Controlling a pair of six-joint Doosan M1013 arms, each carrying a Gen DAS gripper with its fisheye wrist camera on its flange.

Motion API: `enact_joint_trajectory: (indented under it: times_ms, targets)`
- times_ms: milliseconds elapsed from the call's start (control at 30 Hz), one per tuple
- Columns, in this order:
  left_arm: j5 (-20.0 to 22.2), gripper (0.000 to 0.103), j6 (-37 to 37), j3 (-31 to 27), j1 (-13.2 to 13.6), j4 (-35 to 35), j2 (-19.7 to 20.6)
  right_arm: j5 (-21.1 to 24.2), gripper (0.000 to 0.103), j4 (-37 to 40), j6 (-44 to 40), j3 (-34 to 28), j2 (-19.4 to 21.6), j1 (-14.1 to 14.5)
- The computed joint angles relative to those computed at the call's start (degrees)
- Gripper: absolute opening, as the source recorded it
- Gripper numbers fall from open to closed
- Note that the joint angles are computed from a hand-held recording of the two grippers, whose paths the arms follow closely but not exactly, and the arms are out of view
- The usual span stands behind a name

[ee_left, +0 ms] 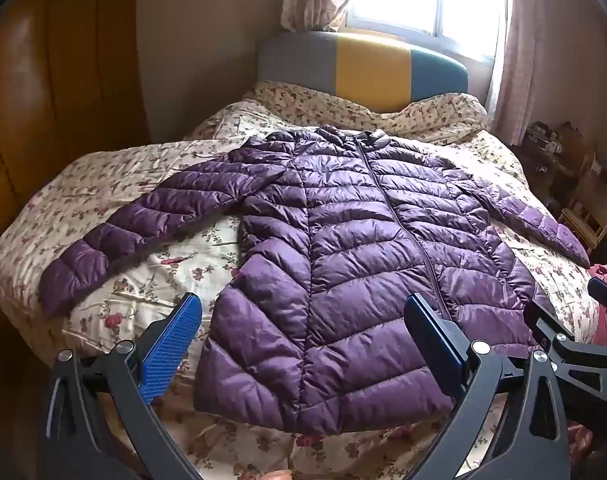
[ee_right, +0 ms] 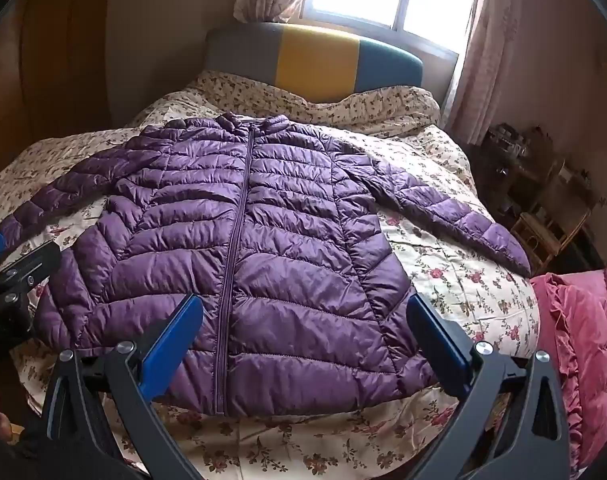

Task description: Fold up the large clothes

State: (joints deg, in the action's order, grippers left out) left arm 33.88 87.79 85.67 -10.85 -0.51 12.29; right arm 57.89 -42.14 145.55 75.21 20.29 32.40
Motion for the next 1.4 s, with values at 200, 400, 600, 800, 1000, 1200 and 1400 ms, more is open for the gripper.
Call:
enact_joint_trajectory:
  times_ms: [200, 400, 600, 800, 1000, 1200, 1400]
  targets:
    - [-0.6, 0.1, -0.4, 0.1, 0.0, 0.9, 0.0, 0.2, 0.101, -0.5, -0.4, 0.1, 0.2, -0.1]
    - [-1.7, 0.1, -1.6, 1.6, -0.4, 2.0, -0.5, 0.0, 0.101, 0.5, -0.6, -0.2, 0.3, -0.2]
    - [-1.6, 0.1, -1.1, 1.0, -0.2, 1.8, -0.2, 0.1, 0.101, -0.3, 0.2, -0.2, 0.3, -0.1]
    - [-1.7, 0.1, -1.1, 1.0, -0.3, 2.0, -0.3, 0.1, 0.101, -1.6, 1.0, 0.0, 0.0, 0.4]
    - [-1.5, 0.1, -1.2, 0.6, -0.4, 1.9, -0.3, 0.0, 0.101, -1.7, 0.8, 0.0, -0.2, 0.3]
    - [-1.5, 0.1, -1.5, 0.7, -0.4, 2.2, -0.4, 0.2, 0.101, -1.6, 0.8, -0.1, -0.2, 0.3]
    - [-1.3, 0.1, -1.5, 0.5, -0.4, 2.1, -0.4, 0.2, 0.101, -1.6, 0.8, -0.2, -0.1, 0.3]
